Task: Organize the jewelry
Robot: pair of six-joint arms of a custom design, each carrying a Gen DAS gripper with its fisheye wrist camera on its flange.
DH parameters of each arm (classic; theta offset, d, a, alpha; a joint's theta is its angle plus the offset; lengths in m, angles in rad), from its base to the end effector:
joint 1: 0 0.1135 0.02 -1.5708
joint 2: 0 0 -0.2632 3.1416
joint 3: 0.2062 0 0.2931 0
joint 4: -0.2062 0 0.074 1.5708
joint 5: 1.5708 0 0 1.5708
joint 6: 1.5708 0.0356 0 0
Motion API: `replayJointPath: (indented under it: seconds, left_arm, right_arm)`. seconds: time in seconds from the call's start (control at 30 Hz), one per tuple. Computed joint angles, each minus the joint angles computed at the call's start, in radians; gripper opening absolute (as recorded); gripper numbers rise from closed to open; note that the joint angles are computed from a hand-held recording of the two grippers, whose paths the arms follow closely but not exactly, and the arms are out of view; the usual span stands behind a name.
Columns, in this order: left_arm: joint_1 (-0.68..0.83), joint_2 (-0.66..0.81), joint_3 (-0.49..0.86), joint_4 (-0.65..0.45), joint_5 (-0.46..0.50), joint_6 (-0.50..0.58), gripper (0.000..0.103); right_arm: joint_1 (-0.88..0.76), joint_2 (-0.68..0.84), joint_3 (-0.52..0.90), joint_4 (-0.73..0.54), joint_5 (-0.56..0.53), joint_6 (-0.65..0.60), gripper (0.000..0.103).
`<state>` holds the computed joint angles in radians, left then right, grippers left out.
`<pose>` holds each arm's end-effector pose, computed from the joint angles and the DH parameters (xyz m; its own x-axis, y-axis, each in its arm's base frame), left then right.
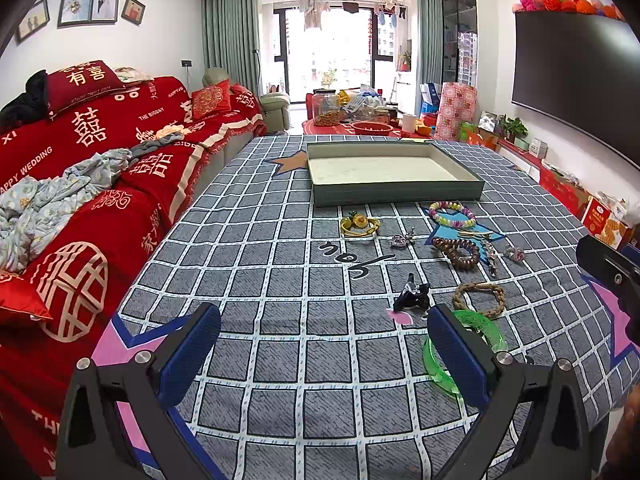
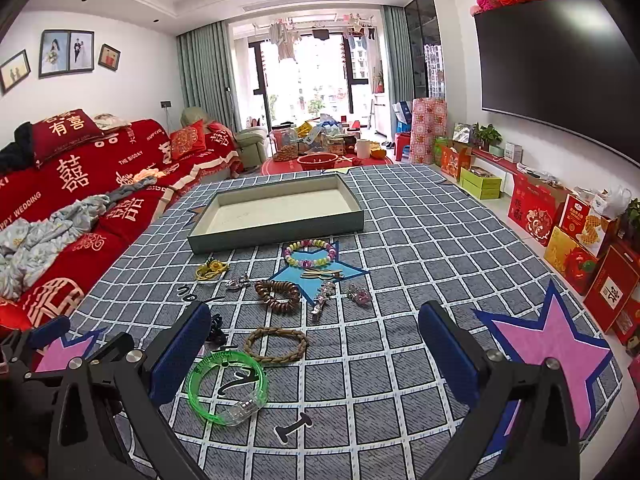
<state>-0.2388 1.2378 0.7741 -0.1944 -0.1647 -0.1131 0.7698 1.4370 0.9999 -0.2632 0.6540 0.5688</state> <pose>0.2965 -0.0662 0.2209 -0.6026 0.0321 -0.7974 0.0396 0.9992 0.0104 0.2652 0.2269 0.2414 -0.5075 0.1034 -0.8554 0.0653 0.9945 0.0815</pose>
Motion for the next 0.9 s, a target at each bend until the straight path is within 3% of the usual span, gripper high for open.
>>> replayJointPath:
  seconds: [0.9]
  left_arm:
    - [0.004,0.002,-0.011,0.005,0.006,0.001,0.103]
  right_arm:
    - [0.003,0.002,0.007,-0.006,-0.002,0.005,0.103]
